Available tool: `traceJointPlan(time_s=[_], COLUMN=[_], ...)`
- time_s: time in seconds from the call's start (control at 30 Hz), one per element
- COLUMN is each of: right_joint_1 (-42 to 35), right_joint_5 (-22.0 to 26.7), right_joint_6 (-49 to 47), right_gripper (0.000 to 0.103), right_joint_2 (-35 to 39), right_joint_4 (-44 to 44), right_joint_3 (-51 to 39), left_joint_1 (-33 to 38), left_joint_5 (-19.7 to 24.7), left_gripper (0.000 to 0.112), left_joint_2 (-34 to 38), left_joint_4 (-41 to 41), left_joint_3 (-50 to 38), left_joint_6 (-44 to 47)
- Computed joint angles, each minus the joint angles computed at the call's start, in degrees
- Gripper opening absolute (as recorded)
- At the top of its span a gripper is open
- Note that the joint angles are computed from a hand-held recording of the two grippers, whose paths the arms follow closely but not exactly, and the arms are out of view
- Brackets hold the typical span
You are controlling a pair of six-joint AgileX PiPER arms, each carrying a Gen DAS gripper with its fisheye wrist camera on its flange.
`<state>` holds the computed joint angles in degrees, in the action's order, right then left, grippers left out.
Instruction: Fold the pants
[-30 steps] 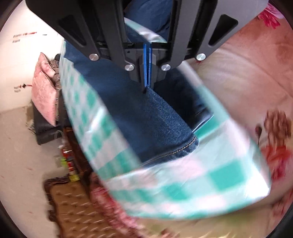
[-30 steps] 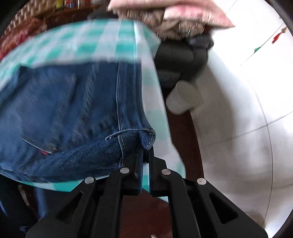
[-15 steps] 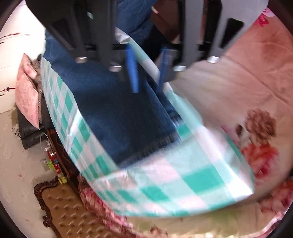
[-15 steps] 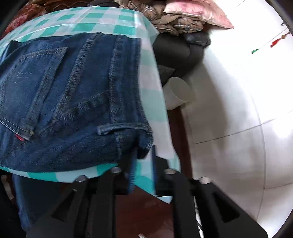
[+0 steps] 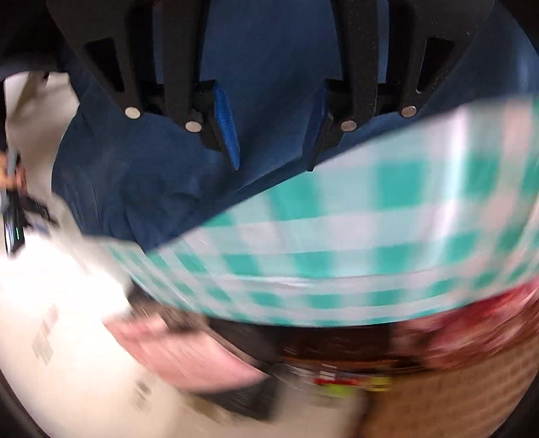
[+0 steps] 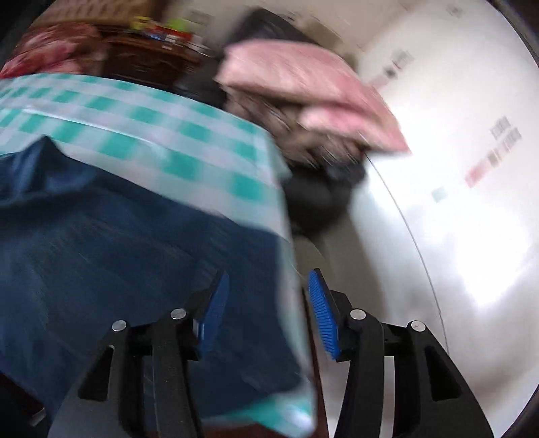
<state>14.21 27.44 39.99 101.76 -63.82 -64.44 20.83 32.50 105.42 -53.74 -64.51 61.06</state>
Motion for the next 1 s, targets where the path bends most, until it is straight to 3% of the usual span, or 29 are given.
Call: traceJointPlan(time_s=[0.07,0.13,0.17,0.2,0.33,0.37,0.43,0.47,0.53,0.67,0.77,0.87,0.93,1.0], right_joint_1=[2.6,5.6,5.6,4.9,3.7,4.1,4.9,4.7,4.7,4.0,2.0,0.2,0.3,0.5], right_joint_5=[-2.2,0.8,1.3,1.3,1.6,2.0,2.9,2.8,3.0,4.9,6.4,5.4,5.5,5.6], right_joint_6=[1.7,7.1,7.9,7.2,13.4,15.0,17.4,17.3,17.7,24.9,20.4,15.3,16.6,18.3], right_gripper=[0.048,0.048,0.048,0.053,0.064,0.064,0.065,0.065,0.065,0.065,0.065,0.065,0.066,0.067], right_joint_2=[4.5,8.7,10.6,12.5,14.5,15.3,15.6,16.5,16.4,13.3,15.5,18.1,18.6,18.5], right_joint_4=[-2.3,-8.2,-8.8,-7.5,-11.6,-12.9,-15.0,-15.2,-15.1,-18.0,-12.5,-8.7,-10.8,-13.1], right_joint_3=[-2.0,-3.1,-4.0,-5.6,-5.6,-5.8,-5.3,-6.1,-6.4,-4.7,-8.8,-11.5,-11.2,-10.7], left_joint_1=[-2.8,-3.7,-4.2,-4.8,-3.8,-3.1,-4.6,-5.3,-6.0,-9.1,-12.7,-16.3,-17.8,-18.9], left_joint_5=[1.3,5.0,6.4,6.5,6.9,6.8,1.6,0.6,1.5,6.0,12.1,18.0,21.4,20.7], left_gripper=[0.039,0.035,0.010,0.005,0.002,0.002,0.004,0.020,0.040,0.040,0.039,0.026,0.001,0.001], left_joint_2=[4.0,7.8,9.9,10.8,13.9,14.0,12.2,11.6,10.7,12.8,18.9,26.1,30.5,32.1], left_joint_4=[6.7,12.0,15.8,17.3,18.0,16.7,18.9,21.2,19.2,16.3,18.1,22.1,24.9,28.0], left_joint_3=[-5.6,-10.9,-13.6,-13.9,-17.7,-18.4,-16.9,-16.8,-16.9,-23.1,-33.2,-44.1,-50.4,-52.7], left_joint_6=[-3.2,-4.9,-6.3,-6.9,-8.5,-8.5,-11.7,-13.9,-11.8,-10.4,-13.2,-16.9,-19.8,-21.7])
